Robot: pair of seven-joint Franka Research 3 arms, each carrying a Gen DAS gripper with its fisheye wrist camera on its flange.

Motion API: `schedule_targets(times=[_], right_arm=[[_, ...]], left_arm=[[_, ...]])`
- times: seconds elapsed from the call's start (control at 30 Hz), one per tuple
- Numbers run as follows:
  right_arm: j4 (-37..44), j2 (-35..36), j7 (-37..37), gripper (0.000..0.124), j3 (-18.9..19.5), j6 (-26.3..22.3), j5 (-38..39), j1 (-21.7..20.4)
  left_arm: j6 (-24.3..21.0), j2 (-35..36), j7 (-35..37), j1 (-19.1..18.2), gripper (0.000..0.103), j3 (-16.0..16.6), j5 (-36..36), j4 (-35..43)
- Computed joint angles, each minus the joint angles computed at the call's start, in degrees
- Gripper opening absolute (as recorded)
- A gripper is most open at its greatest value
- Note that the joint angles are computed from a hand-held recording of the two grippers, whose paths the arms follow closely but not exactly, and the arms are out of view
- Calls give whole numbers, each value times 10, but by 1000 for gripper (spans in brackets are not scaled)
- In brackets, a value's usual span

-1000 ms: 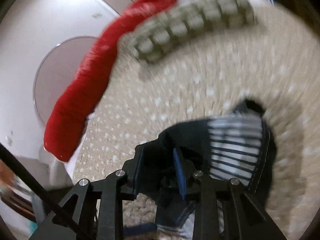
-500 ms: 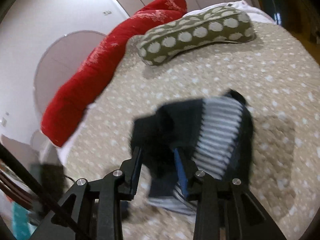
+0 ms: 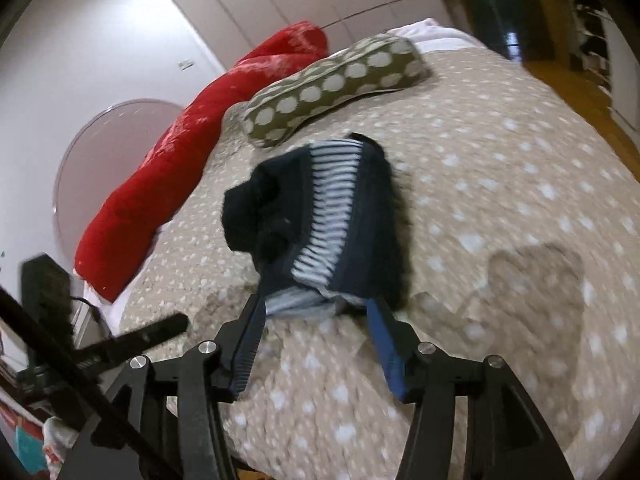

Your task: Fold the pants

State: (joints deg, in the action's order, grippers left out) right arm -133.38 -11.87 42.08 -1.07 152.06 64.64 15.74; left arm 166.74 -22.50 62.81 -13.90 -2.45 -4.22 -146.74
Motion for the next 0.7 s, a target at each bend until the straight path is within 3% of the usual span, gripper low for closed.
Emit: schedule_targets(times=[0.07, 0.2, 0.4, 0.53, 0.7], right_arm=[[8, 1, -8, 57, -2, 2, 12, 1], [98, 53, -9, 57, 2, -11, 22, 2], [338, 257, 203, 57, 40, -132, -107, -35], [390, 320, 254, 57, 55, -163, -139, -45], [386, 304, 227, 60, 78, -175, -127, -75]], left_arm=[[5, -2, -18, 17, 63, -22, 23, 4], [4, 0, -23, 5, 63, -14, 19, 8], [1, -6, -33, 13, 63, -20, 29, -1], [0, -8, -28, 5, 64, -12, 28, -7], [4, -5, -21, -4, 64, -3, 17, -9]])
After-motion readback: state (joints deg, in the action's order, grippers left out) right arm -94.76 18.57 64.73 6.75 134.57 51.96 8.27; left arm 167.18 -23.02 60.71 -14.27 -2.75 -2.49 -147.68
